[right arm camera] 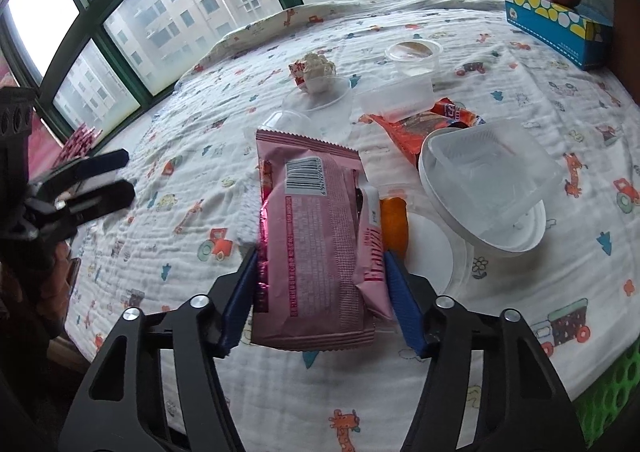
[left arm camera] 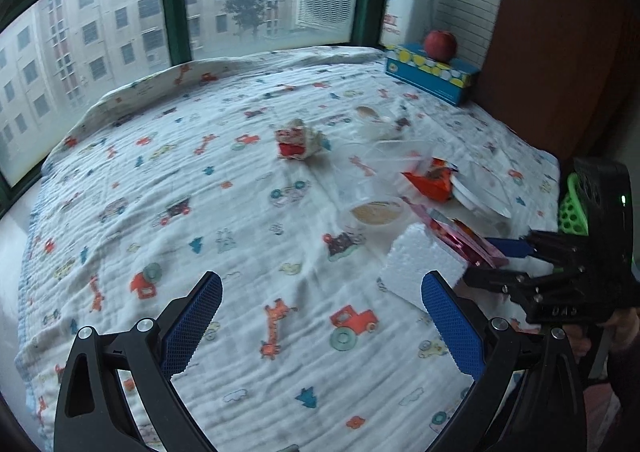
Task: Collect trash
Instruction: 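Grasp the white foam block with the left tool while the right tool lifts the wrapper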
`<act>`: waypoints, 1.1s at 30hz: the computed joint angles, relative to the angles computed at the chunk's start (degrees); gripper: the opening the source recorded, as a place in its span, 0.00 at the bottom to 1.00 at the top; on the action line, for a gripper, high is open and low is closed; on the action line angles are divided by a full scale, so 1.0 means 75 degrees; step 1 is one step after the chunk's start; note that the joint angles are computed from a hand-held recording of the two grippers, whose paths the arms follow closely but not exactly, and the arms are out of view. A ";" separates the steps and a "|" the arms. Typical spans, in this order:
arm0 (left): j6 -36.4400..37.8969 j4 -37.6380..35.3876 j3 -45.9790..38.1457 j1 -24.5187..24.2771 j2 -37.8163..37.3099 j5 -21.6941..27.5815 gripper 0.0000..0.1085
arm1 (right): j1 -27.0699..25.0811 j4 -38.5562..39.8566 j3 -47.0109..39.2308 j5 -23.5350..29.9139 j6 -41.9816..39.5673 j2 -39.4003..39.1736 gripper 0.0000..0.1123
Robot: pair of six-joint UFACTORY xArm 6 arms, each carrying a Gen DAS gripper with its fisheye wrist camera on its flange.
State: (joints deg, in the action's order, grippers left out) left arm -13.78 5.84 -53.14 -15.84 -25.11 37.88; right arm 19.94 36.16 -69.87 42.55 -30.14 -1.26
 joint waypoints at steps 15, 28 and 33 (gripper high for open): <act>0.1704 -0.1204 -0.0174 -0.0606 0.0917 -0.0537 0.89 | -0.0309 0.0863 0.0581 -0.0043 -0.0130 -0.0941 0.42; 0.3245 -0.2593 -0.0930 -0.0798 0.2110 -0.0572 0.88 | -0.0724 0.0769 0.1652 -0.0486 0.0176 -0.2417 0.42; 0.3498 -0.2817 -0.0938 -0.0822 0.2237 -0.0640 0.82 | -0.0962 0.0508 0.2067 -0.0638 0.0442 -0.2931 0.42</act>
